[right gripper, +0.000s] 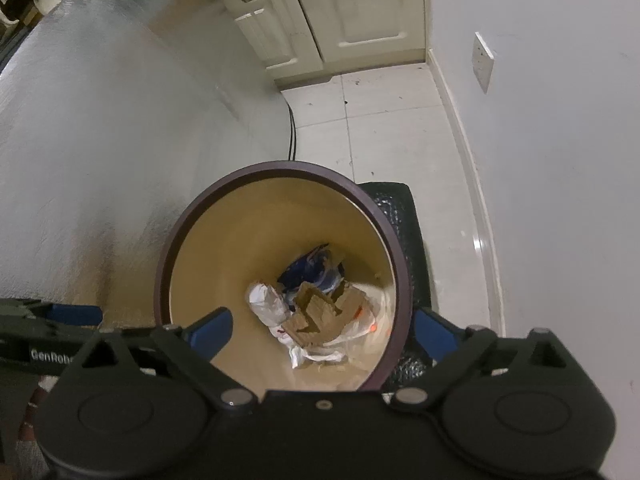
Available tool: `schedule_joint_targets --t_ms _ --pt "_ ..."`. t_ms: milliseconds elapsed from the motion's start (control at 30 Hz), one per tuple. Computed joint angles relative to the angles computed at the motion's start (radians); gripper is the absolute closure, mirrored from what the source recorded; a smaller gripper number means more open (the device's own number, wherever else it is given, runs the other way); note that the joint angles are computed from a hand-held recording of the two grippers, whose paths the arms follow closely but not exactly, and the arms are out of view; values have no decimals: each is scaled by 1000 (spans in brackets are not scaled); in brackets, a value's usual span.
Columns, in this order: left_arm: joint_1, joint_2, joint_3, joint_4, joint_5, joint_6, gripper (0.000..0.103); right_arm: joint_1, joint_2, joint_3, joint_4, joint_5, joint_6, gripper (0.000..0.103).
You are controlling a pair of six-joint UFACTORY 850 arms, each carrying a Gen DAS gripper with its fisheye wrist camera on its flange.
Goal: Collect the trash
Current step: 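Open the left gripper while the right gripper opens, dropping bag and box into the wastebasket, then raise both tools from the wastebasket back toward the table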
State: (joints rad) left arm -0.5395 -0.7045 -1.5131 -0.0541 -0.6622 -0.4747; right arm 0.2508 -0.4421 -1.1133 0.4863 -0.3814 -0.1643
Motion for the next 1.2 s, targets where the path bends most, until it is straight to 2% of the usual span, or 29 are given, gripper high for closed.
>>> schedule_joint_targets --t_ms 100,600,1200 --pt "-4 13 10 6 1 -9 0 -2 21 22 -4 8 7 0" --pt "-34 124 99 81 32 -94 0 12 136 97 -108 28 114 0" --pt "-89 310 228 201 104 -208 0 51 337 218 -355 48 397 0"
